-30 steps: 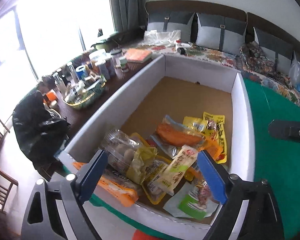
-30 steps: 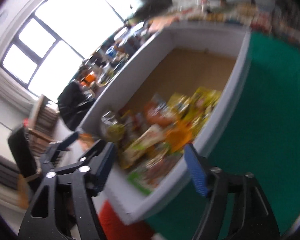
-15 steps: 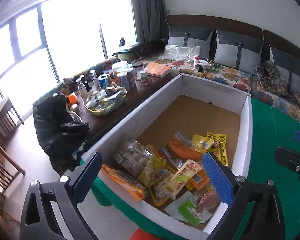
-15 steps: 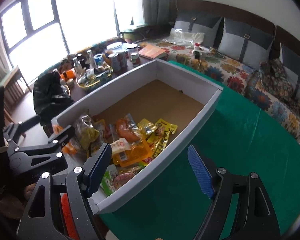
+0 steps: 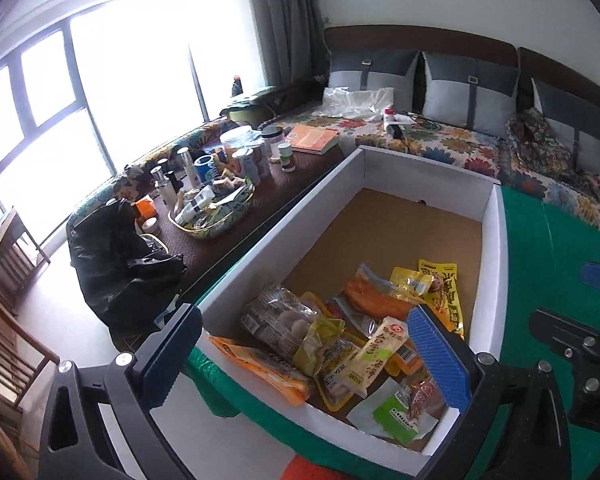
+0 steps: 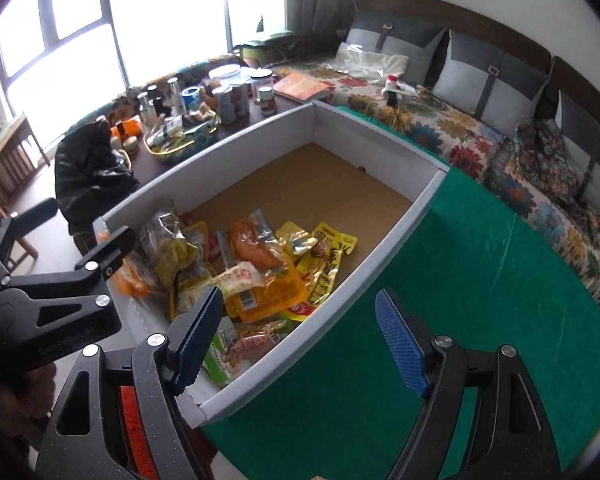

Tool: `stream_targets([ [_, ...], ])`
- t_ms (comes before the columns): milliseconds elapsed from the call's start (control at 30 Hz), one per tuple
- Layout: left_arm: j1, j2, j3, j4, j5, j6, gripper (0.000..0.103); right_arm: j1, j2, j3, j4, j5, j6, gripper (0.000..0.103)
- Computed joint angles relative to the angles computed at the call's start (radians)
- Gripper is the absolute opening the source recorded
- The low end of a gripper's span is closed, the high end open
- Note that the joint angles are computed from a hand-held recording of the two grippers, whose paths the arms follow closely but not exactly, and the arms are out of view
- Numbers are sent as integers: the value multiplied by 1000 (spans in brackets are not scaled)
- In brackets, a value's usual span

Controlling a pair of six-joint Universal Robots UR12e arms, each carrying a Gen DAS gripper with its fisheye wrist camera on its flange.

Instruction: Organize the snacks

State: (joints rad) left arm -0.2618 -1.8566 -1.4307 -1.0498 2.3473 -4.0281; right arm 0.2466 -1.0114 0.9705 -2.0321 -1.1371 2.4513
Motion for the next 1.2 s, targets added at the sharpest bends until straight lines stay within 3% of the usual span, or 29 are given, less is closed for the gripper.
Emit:
stream_targets([
  [267,-6,13,11,-53,5,-30,103,4,-7,-10,13,3,39,82],
  [367,0,24,6,-41,-33,-44,103,8,-10,-7,-2,-9,47,82],
  [500,6,25,20,-91,-57,-85,103,11,-14,-1,-16,-16,47,81],
  [733,14,45,-15,-21,-101,-81,103,16,-20,8,-28,-21,34,81],
  [1200,15,48,-20,-45,-73,-112,103,20,-17,1,-10,-23,42,81],
])
